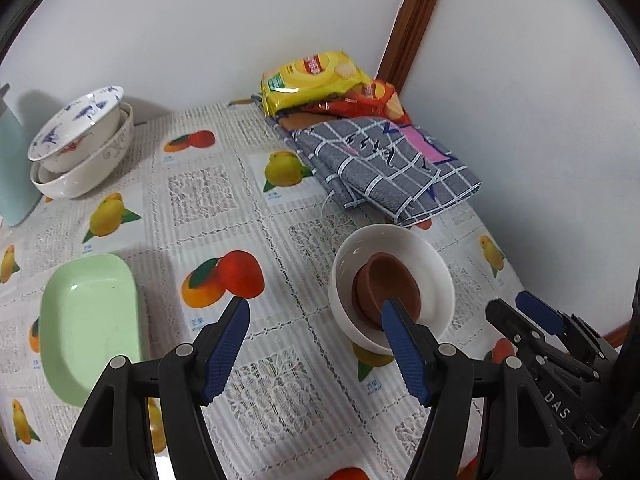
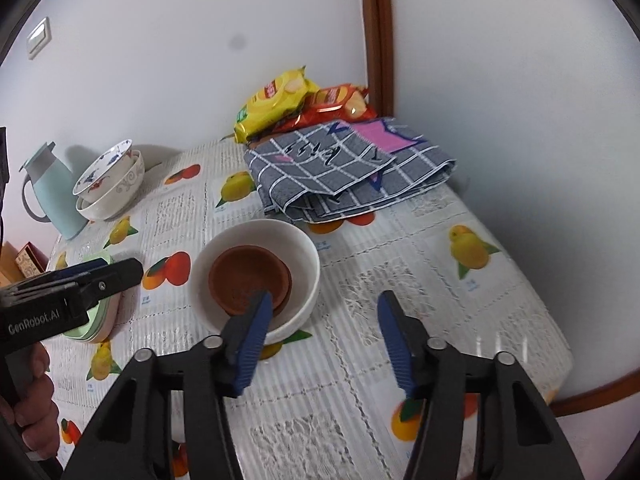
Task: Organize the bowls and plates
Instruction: 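Move both grippers to the rim of the white bowl, then close the right gripper on the white bowl rim while the left gripper grasps it too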
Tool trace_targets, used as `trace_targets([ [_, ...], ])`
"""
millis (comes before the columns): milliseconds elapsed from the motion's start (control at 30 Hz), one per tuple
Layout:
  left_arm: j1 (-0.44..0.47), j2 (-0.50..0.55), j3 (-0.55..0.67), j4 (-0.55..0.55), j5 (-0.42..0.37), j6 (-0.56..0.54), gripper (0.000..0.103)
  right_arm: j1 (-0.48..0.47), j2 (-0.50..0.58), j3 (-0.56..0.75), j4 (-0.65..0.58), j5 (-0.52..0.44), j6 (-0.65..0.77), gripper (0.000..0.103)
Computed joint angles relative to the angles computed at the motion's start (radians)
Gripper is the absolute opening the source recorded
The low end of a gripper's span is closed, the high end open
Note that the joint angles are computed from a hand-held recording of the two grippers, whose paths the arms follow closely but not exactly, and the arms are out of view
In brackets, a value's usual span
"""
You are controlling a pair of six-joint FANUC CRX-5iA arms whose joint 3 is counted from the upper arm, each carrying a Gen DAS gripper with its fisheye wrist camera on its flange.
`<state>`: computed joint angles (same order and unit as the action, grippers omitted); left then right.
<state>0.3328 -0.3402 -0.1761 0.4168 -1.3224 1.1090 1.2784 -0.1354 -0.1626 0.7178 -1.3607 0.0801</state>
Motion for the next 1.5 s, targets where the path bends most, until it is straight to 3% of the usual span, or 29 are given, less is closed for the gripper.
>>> trace_targets([
  [200, -0.045, 0.065, 0.025, -0.044, 0.011, 0.034, 0.066, -0.079, 0.034, 0.012, -0.063, 0.075, 0.052, 0.050],
  [333, -0.066, 0.102, 0.042, -0.068, 0.010, 0.054, 0.066, -0.123, 0.063, 0.030, -0.121, 0.099, 0.097, 0.036],
  [567, -0.117, 0.157, 0.072, -0.124, 0.015, 0.081, 0.066, -0.163, 0.100, 0.049, -0.163, 0.118, 0.156, 0.030],
  [800, -0.152, 0.192, 0.094, -0.170, 0.015, 0.099, 0.055, -0.191, 0.121, 0.065, -0.210, 0.128, 0.173, 0.030],
  [1400, -0.160, 0.243, 0.103, -0.163, 0.015, 0.106, 0.051, -0.215, 0.155, 0.086, -0.209, 0.117, 0.183, 0.030],
  [1500, -0.150, 0.237, 0.084, -0.131, 0.026, 0.098, 0.043, -0.216, 0.151, 0.079, -0.203, 0.128, 0.175, 0.028],
])
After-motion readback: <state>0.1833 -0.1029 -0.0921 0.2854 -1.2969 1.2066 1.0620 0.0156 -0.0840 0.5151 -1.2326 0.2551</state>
